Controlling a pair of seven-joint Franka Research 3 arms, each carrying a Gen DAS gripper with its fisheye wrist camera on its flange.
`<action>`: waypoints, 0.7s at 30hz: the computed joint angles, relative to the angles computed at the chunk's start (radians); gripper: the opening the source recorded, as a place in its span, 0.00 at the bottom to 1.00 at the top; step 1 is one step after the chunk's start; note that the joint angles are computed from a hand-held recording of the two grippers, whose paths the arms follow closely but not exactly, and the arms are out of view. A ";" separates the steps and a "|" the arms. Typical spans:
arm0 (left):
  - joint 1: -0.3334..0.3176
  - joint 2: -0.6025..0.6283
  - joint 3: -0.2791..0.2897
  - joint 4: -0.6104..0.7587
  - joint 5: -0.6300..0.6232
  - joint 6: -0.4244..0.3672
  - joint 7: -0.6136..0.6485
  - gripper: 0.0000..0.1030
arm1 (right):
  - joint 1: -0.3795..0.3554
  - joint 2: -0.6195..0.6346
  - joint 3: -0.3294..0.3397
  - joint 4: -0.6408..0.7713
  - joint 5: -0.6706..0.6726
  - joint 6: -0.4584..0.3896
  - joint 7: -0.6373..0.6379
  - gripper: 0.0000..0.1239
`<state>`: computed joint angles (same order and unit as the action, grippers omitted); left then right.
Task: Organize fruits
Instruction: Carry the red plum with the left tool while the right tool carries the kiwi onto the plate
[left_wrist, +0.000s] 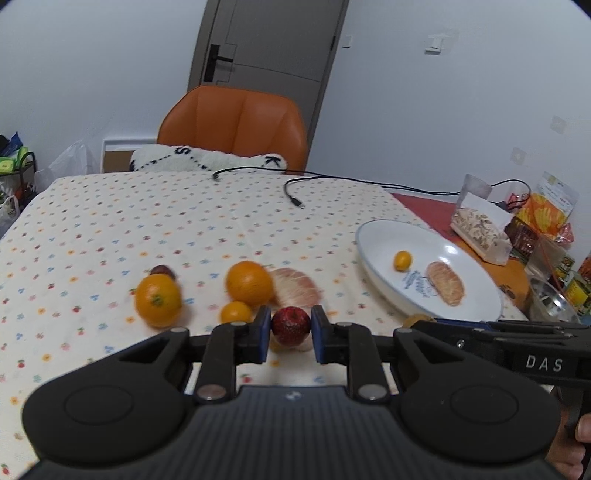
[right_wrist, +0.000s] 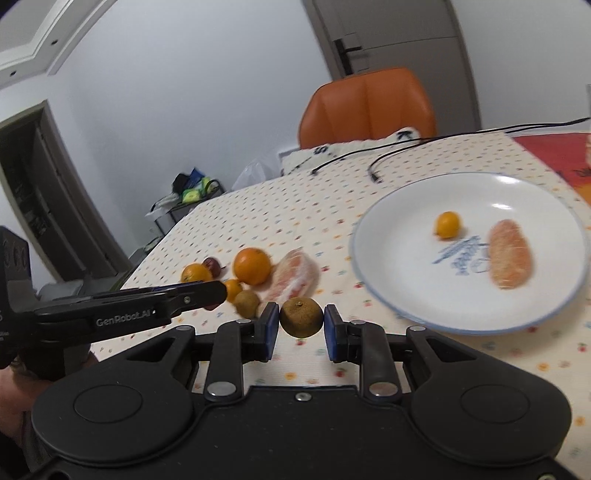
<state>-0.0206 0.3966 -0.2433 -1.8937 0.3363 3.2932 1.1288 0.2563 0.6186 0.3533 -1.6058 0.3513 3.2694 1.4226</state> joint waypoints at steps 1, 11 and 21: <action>-0.002 0.002 -0.003 0.004 0.001 0.000 0.000 0.21 | 0.002 -0.012 -0.009 -0.016 0.005 0.010 0.005 0.20; -0.064 0.018 0.006 0.043 0.009 0.002 0.001 0.21 | -0.024 -0.094 -0.040 -0.149 -0.014 0.107 0.076 0.20; -0.094 0.053 -0.009 0.098 0.015 -0.016 0.020 0.21 | -0.039 -0.138 -0.085 -0.229 -0.067 0.168 0.189 0.20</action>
<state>-0.1144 0.4497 -0.2528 -1.7954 0.3512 3.2769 1.1487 0.2177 0.4806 0.2686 -1.8350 0.2845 3.4374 1.6114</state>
